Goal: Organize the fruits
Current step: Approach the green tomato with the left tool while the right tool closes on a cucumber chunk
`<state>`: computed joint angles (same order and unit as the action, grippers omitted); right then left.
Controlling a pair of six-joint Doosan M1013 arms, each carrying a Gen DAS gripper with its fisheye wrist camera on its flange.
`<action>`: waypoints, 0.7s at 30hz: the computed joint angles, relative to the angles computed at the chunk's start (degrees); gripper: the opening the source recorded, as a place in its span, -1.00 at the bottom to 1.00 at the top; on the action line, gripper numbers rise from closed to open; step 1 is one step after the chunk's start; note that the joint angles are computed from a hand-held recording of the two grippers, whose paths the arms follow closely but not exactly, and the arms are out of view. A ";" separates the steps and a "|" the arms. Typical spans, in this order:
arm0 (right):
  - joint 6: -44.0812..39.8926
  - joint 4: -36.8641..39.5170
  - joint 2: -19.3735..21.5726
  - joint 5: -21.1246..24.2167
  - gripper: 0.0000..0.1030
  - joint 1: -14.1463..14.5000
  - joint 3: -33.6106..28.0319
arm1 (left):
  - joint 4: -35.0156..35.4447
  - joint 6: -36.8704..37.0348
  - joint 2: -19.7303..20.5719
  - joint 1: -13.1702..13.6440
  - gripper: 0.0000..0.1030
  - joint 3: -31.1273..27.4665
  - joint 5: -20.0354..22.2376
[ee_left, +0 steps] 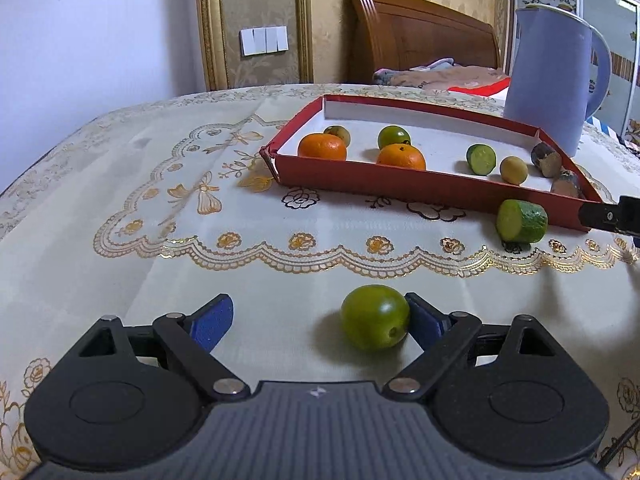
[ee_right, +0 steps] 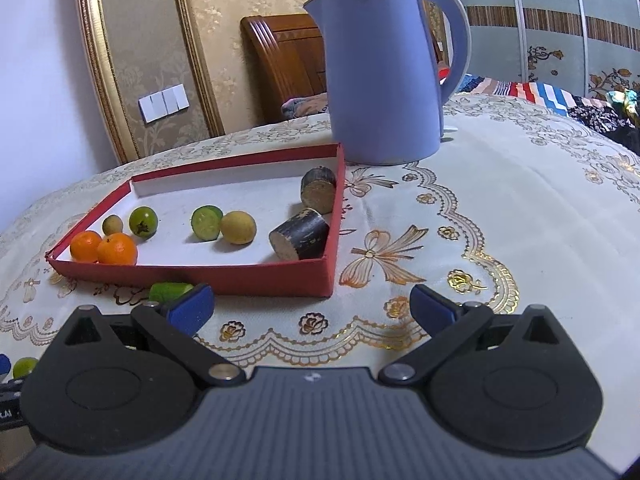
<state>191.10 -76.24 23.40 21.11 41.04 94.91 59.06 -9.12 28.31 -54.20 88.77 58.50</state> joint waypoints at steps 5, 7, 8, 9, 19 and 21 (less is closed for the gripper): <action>-0.67 -1.02 0.09 -1.72 1.00 0.19 -0.06 | -0.30 -0.09 0.03 0.65 0.79 -0.19 -0.56; -0.67 -1.34 0.05 -2.87 1.00 0.17 -0.06 | 0.20 0.20 0.29 0.74 0.79 -0.40 -0.26; -1.34 -0.78 0.12 -3.11 1.00 0.22 -0.22 | 0.20 0.36 0.34 0.83 0.79 -0.43 -0.36; -2.87 0.35 0.23 -3.10 1.00 0.32 -0.47 | 0.34 0.08 0.30 0.84 0.79 -0.31 -0.53; -8.44 5.98 0.89 -3.89 1.00 1.15 -1.89 | 0.69 -0.26 0.43 0.66 0.80 -0.38 -0.31; -9.62 7.08 1.09 -3.51 1.00 1.34 -2.28 | 0.66 -0.25 0.41 0.68 0.81 -0.35 -0.34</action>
